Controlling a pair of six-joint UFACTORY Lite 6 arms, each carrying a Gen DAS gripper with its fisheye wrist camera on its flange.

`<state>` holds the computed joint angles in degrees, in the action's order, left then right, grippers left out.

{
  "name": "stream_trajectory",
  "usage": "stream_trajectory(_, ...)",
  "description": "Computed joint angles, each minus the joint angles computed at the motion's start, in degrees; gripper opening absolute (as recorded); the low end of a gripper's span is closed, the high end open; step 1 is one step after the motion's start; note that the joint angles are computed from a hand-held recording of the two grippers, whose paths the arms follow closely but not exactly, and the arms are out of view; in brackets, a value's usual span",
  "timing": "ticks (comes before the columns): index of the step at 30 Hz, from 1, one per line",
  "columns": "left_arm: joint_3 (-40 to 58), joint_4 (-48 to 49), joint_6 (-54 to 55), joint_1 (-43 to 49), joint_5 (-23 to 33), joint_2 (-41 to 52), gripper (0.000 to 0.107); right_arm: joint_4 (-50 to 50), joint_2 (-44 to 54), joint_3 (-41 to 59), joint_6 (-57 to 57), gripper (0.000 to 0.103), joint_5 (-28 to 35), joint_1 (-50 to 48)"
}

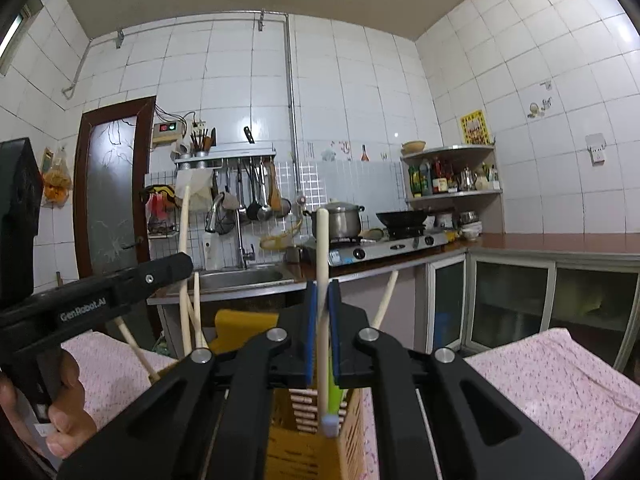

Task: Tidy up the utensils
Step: 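Lower both chopsticks into the yellow holder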

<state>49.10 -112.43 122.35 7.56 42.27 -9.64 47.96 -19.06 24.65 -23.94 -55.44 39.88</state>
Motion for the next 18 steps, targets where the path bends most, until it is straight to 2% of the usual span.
stream_trajectory(5, 3.2, 10.6, -10.0, 0.7, -3.1, 1.1, 0.005, 1.9, -1.9, -1.5, -2.4, 0.006, 0.8, 1.4)
stream_trajectory(8, 1.7, 14.2, -10.8, 0.4, -5.2, -0.6, 0.005, 2.1, -2.9, -2.3, -3.2, 0.006, 1.8, 1.3)
stream_trajectory(11, 0.5, 13.3, -8.5, -0.9, -8.3, -0.3, 0.005, 1.8, -2.8, -1.9, -2.1, 0.007, 3.6, 0.0)
stream_trajectory(16, 2.8, 17.4, -15.1, 1.9, -6.4, 2.6, 0.005, 2.6, -2.9, -2.2, -2.9, 0.008, 5.7, -0.7)
stream_trajectory(18, 4.2, 21.3, -19.7, 3.2, -5.5, 3.2, 0.009, 3.5, -4.1, -2.3, -3.6, 0.008, 7.6, -1.3)
